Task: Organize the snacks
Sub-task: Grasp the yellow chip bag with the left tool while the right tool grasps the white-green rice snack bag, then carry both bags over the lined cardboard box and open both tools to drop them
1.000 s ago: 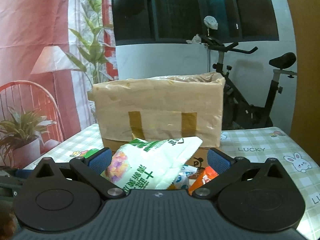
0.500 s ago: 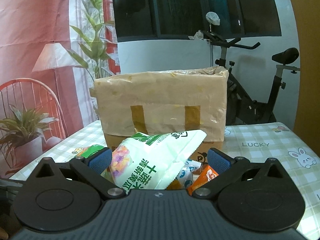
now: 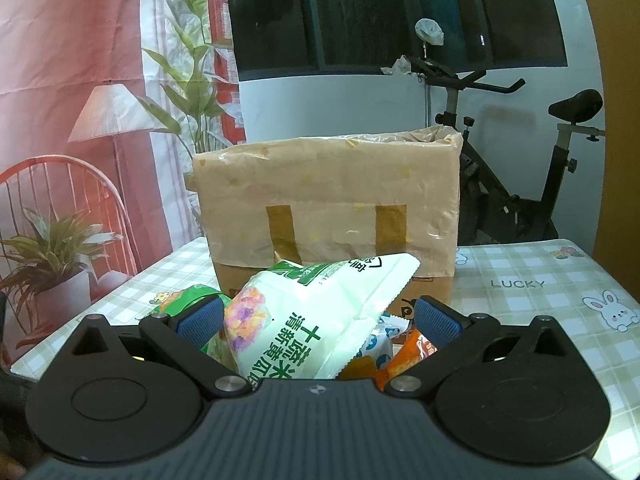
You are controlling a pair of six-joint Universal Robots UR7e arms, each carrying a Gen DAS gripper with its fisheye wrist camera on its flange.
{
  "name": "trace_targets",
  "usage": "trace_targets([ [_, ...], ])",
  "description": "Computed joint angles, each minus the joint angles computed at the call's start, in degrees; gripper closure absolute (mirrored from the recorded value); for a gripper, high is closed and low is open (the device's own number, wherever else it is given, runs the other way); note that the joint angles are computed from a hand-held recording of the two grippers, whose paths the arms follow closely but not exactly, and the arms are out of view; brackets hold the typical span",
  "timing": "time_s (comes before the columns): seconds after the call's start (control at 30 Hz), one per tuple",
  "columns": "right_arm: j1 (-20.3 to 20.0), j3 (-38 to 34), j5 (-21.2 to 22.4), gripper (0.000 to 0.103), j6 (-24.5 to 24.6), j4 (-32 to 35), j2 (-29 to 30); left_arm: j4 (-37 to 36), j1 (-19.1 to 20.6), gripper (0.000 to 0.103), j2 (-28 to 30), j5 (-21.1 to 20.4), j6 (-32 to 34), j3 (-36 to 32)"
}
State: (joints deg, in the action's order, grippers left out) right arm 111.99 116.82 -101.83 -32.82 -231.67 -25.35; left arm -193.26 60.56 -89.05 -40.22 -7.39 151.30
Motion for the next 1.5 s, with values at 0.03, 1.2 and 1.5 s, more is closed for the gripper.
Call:
trace_targets([
  [0.03, -0.06, -0.09, 0.03, 0.0, -0.19, -0.13, 0.1, 1.24, -0.84, 0.021, -0.53, 1.5, -0.62, 0.28],
  [1.2, -1.18, -6.99, 1.4, 0.003, 9.4, 9.95, 1.49, -33.54, -13.18, 0.022, 7.3, 18.88, 15.83, 4.56],
  [1.5, -3.58, -6.6, 7.41, 0.016, 15.94, 17.24, -0.32, -31.27, -12.05, 0.022, 6.8, 18.26, 14.32, 4.5],
])
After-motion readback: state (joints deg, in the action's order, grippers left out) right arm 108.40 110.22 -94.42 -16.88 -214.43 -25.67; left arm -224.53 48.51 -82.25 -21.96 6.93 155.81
